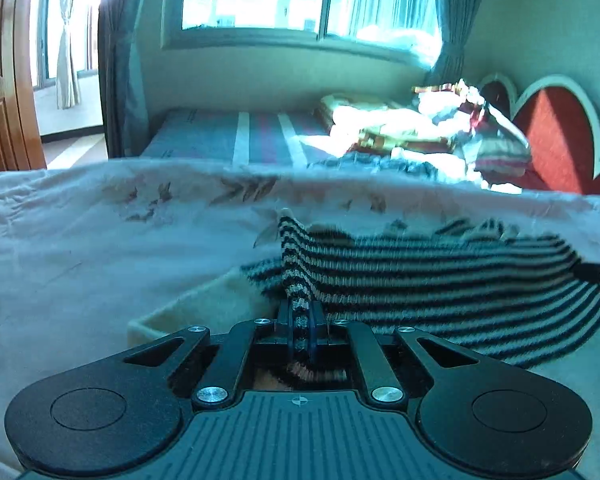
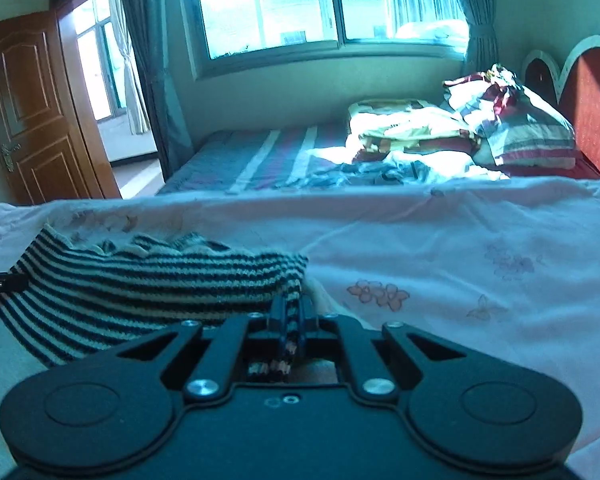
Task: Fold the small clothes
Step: 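Lift the striped hem with both grippers and fold it toward the collar, then lay the hem on the folded sleeves and open both grippers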
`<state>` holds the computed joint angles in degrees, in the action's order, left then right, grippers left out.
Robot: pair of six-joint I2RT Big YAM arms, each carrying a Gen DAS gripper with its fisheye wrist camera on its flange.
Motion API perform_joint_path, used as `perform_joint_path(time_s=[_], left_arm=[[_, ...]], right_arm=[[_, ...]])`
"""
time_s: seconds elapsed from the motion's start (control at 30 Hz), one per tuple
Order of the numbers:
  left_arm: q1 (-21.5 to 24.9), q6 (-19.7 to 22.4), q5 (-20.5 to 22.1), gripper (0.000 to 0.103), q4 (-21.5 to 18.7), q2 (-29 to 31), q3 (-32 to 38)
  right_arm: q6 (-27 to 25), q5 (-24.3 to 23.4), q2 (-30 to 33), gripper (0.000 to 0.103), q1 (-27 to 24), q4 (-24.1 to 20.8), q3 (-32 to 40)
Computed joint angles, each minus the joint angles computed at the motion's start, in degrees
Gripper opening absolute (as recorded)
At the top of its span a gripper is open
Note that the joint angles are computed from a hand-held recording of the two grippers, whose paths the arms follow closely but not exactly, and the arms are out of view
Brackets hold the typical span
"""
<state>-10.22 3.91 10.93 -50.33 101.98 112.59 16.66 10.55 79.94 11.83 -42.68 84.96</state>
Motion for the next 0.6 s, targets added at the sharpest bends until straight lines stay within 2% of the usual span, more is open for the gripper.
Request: perform_joint_path(time_s=[0.13,0.17,0.2,0.23,0.27,0.3,0.37,0.4,0.47,0.6], left_arm=[[-1.0,2.27,-2.48,0.01,-1.01,0.07,0.86],[-0.98,1.99,-2.53,0.023,-0.41,-0.37,0.47],[-0.68,1.08,-1.91,0.042,0.15,-0.92,-0.02],[-0.58,-0.52,-2.25,0.054,2.22,-2.29,-1.35],[-0.78,-1.61,-3.58,0.072,6.36,-4.35,-4.02],[-1.04,-1.93,-3.12,0.074,8.94,-5.53,-4.96],[-2.34,-2.25,2.26,0.074,6.9,-4.32,-1.76],[-3.64,-1.31,3.15,0.074,5.37,-3.18,0.18],[-6.67,1.13,1.7,0.074,0.87,0.12,5.1],[-8.71,-0.01,-3.72,0.074,-5.17,5.23,10.23]], right_arm=[[-0.86,-1.78,0.75,0.011,-0.3,-1.89,1.7],[-0.97,-2.68,0.24,0.021,-0.43,-1.57,1.66],[-1.36,-3.5,-0.95,0.03,-0.4,0.29,0.71],[-2.51,-3.33,-2.56,0.034,0.14,2.84,-0.69],[-3.82,-2.93,-2.86,0.038,0.82,3.19,-0.46],[-4.84,-3.38,-2.28,0.036,1.31,2.54,0.62],[-6.51,-4.85,0.19,0.036,3.05,1.75,3.28],[-7.0,-4.38,1.98,0.035,4.16,0.92,5.01],[-6.73,-4.69,5.48,0.035,5.57,-1.23,8.4],[-7.75,-2.34,8.75,0.035,6.61,-4.57,10.83]])
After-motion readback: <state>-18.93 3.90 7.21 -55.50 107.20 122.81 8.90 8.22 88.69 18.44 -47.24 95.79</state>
